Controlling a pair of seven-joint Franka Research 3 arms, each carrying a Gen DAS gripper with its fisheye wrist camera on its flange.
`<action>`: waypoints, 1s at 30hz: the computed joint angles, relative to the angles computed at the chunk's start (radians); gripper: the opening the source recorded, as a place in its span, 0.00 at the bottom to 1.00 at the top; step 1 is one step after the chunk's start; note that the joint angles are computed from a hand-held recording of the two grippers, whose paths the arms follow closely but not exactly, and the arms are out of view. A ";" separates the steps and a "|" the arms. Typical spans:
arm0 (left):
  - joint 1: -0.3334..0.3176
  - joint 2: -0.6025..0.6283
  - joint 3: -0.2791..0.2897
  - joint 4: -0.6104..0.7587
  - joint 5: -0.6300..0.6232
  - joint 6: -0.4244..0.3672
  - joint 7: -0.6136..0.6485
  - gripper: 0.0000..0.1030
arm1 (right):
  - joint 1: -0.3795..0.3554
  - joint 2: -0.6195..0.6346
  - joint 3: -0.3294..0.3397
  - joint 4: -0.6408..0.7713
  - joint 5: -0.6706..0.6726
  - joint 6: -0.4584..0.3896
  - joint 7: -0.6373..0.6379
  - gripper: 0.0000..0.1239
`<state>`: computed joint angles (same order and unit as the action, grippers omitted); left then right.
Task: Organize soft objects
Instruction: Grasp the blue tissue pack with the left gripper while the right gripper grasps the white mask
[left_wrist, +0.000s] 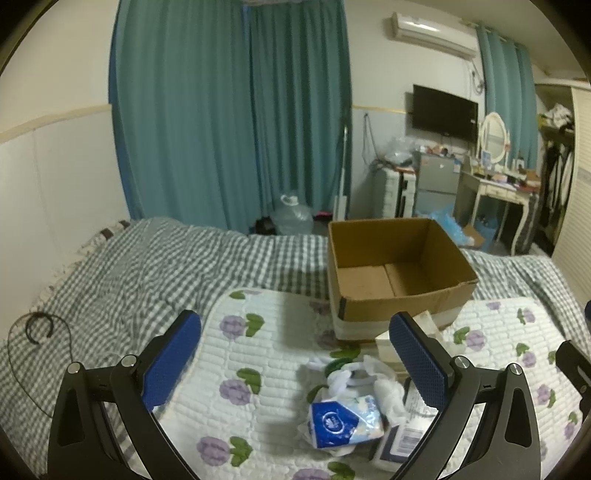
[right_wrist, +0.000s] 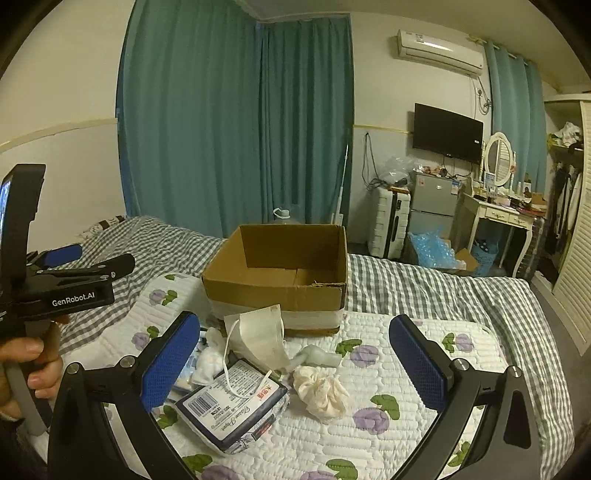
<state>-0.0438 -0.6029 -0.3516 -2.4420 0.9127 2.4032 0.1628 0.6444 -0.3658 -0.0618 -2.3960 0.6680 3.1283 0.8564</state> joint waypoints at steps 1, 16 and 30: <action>-0.001 0.006 0.001 0.001 -0.002 0.000 0.004 1.00 | 0.011 0.002 -0.012 0.003 0.006 0.000 -0.008 0.83; -0.032 0.120 0.082 -0.035 -0.130 0.050 0.133 1.00 | 0.059 0.175 -0.080 0.162 0.253 -0.075 -0.252 0.83; -0.072 0.243 0.150 -0.068 -0.350 0.236 0.449 1.00 | -0.102 0.385 0.090 0.313 0.219 -0.165 -0.212 0.83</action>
<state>-0.1156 -0.3597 -0.2021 -2.5099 0.5632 2.6396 0.6118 0.5429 0.0189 0.0280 -2.0826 0.8870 2.9634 0.6441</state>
